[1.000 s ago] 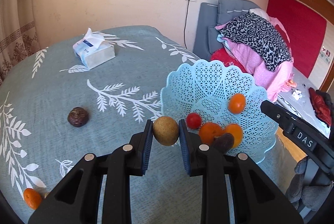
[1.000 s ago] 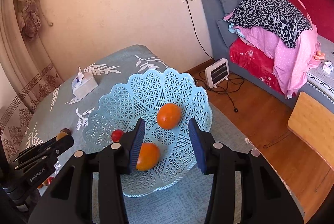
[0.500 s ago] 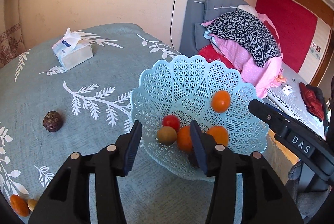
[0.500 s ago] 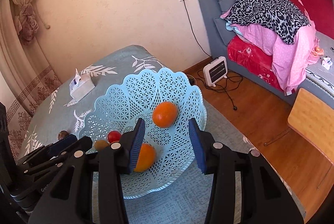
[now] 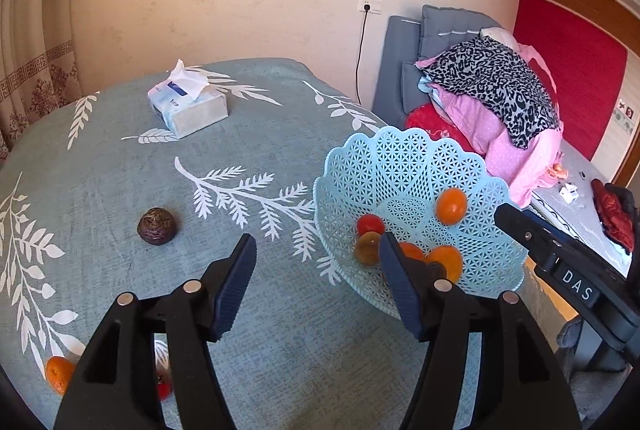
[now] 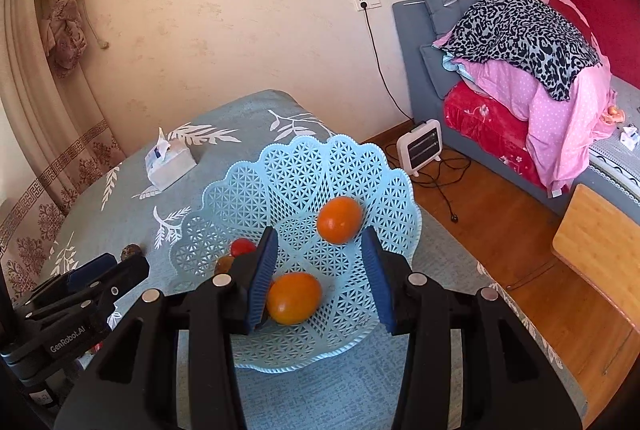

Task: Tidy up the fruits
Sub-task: 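Lower the held kiwi into the basket and open the left tool, then reach the left tool to an orange on the bed and grasp it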

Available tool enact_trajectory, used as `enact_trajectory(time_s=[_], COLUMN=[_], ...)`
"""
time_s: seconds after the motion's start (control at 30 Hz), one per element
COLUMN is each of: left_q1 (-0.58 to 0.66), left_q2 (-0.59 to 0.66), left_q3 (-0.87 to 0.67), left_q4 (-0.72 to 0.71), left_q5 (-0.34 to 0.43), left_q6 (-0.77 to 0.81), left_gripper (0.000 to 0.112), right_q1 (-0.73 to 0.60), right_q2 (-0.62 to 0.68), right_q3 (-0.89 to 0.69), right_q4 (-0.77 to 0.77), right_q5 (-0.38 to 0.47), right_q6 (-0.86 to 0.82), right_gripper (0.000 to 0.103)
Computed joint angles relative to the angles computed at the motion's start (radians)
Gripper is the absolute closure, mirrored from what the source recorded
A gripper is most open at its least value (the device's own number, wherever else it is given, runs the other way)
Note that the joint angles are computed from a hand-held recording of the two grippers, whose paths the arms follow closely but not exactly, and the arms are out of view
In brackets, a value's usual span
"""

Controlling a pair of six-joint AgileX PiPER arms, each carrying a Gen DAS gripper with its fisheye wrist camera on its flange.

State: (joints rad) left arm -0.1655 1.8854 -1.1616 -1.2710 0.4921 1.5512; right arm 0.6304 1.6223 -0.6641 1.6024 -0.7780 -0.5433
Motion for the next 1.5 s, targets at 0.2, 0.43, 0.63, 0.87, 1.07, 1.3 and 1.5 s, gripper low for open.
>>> enact_trajectory(time_s=[0.2,0.43,0.63,0.87,1.07,1.3,1.5], left_q1=[0.048,0.1,0.15,0.223,0.286,0.373,0.445], left_q2=[-0.025,-0.052,-0.073,-0.078,-0.08,-0.062,-0.036], left_q3=[0.023,0.049,0.078,0.083,0.079,0.056,0.023], left_q4=[-0.024,-0.049,-0.097,-0.1,-0.096,-0.083,-0.071], left_q5=[0.022,0.015,0.005,0.039,0.059,0.076,0.074], left_q6=[0.029,0.052,0.119,0.134,0.133,0.126,0.116], left_gripper=[0.04,0.04,0.03,0.03,0.029,0.029,0.029], right_q1=[0.04,0.084,0.113,0.141,0.163,0.186,0.188], right_q2=[0.003,0.011,0.029,0.065,0.089,0.118,0.152], right_q3=[-0.019,-0.05,-0.079,-0.128,-0.162,-0.195,-0.228], right_q4=[0.018,0.041,0.057,0.067,0.077,0.083,0.086], right_q5=[-0.032,-0.067,-0.076,-0.072,-0.069,-0.071,-0.041], right_q6=[-0.017,-0.049,-0.074,-0.11,-0.135,-0.158,-0.18], right_gripper=[0.048,0.045,0.045,0.045,0.045,0.045,0.045])
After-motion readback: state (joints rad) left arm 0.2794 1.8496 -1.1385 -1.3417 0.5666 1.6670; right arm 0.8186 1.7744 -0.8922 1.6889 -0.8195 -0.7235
